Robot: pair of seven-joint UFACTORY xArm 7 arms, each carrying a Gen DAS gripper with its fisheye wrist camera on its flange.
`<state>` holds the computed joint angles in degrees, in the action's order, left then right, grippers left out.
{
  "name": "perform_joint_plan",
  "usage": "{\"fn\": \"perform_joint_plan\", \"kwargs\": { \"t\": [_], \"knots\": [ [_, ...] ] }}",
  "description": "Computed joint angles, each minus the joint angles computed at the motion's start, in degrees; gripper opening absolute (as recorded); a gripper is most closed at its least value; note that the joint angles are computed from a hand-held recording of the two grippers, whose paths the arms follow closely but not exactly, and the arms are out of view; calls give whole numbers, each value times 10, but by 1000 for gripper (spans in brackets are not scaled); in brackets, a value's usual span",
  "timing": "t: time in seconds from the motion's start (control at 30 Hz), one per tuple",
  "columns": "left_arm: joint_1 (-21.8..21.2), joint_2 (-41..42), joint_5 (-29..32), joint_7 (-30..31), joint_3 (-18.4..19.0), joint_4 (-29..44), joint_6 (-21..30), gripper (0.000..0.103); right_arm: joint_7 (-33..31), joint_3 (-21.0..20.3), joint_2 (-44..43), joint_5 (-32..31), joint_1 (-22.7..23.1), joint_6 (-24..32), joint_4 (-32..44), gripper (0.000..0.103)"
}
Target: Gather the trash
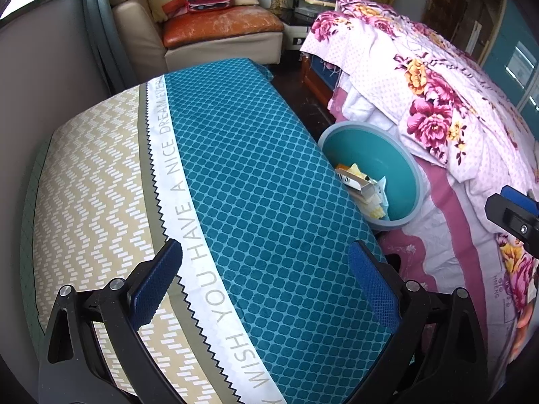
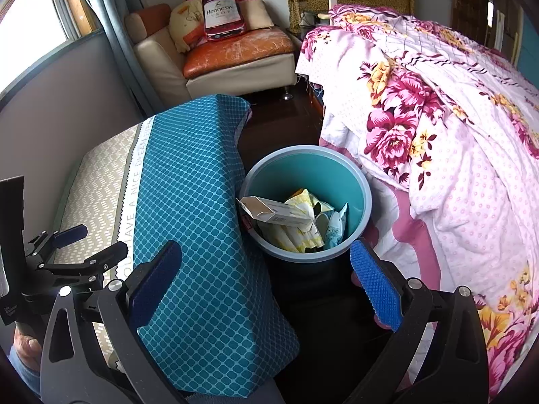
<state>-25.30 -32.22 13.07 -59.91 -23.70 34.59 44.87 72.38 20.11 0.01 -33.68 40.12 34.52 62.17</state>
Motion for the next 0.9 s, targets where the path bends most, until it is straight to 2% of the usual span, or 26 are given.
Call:
{"fn": "perform_joint_plan", "kwargs": {
  "t": [0.2, 0.9],
  "knots": [
    [3, -2, -3, -8, 4, -21, -32, 99, -5, -5, 11, 10, -1, -4, 0, 96],
    [11, 35, 28, -26, 2, -24, -45, 99, -20, -29, 54, 38, 9, -23, 5, 96]
  ]
}}
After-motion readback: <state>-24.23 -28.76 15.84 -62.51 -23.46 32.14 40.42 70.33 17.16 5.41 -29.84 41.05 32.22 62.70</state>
